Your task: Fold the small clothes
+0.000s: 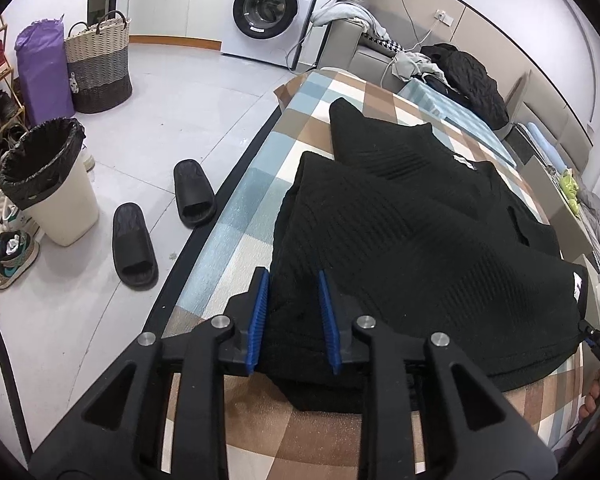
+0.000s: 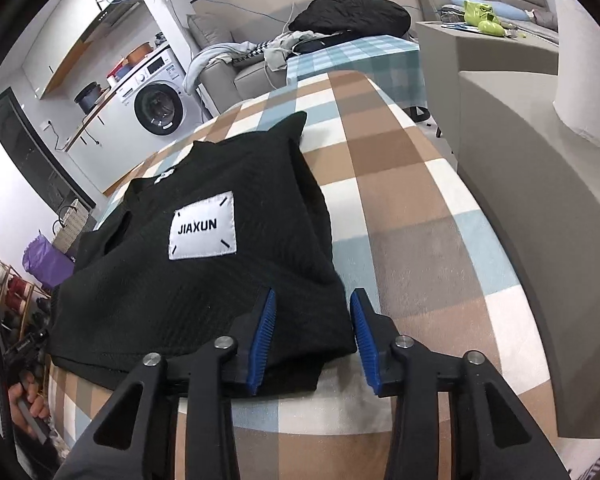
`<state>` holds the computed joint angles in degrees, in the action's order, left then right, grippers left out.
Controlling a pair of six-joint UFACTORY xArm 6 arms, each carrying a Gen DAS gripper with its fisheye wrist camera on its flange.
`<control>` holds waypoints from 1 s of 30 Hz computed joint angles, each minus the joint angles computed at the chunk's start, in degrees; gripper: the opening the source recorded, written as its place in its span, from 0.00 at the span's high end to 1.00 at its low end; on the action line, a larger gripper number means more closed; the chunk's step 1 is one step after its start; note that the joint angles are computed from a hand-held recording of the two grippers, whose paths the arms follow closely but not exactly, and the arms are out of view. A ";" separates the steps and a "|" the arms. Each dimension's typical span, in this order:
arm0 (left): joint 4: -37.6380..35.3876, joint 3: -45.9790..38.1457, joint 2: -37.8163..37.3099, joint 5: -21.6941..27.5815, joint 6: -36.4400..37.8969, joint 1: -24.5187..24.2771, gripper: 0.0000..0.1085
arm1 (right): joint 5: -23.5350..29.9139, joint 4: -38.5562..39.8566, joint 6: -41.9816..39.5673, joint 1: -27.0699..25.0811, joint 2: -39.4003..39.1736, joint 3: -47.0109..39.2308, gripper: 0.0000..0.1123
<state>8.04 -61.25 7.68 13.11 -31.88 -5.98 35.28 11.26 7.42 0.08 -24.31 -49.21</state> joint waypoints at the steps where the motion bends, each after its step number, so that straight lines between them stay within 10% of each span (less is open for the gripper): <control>1: 0.18 -0.15 0.10 0.08 -0.14 -0.01 0.79 | -0.48 -0.10 -0.31 0.26 -0.51 0.11 0.80; 7: 1.78 0.11 -0.35 0.54 -1.67 0.10 0.76 | -4.21 15.25 -12.85 1.66 -7.61 2.17 0.94; 14: 1.22 0.81 -0.37 0.61 -0.94 -0.13 0.56 | 3.01 5.57 -2.75 -0.31 -5.29 2.23 0.94; 20: -3.16 2.75 -1.15 -1.51 2.68 -0.06 0.56 | 1.52 10.19 -5.98 -0.29 -4.19 2.26 0.76; 26: 2.25 4.87 -2.77 -6.77 0.33 -0.32 0.91 | 1.25 9.29 -4.70 0.24 -2.13 1.04 0.70; 30: -1.49 4.90 -2.79 -8.76 5.47 -1.18 0.90 | 1.20 9.36 -4.60 0.27 -2.04 1.06 0.70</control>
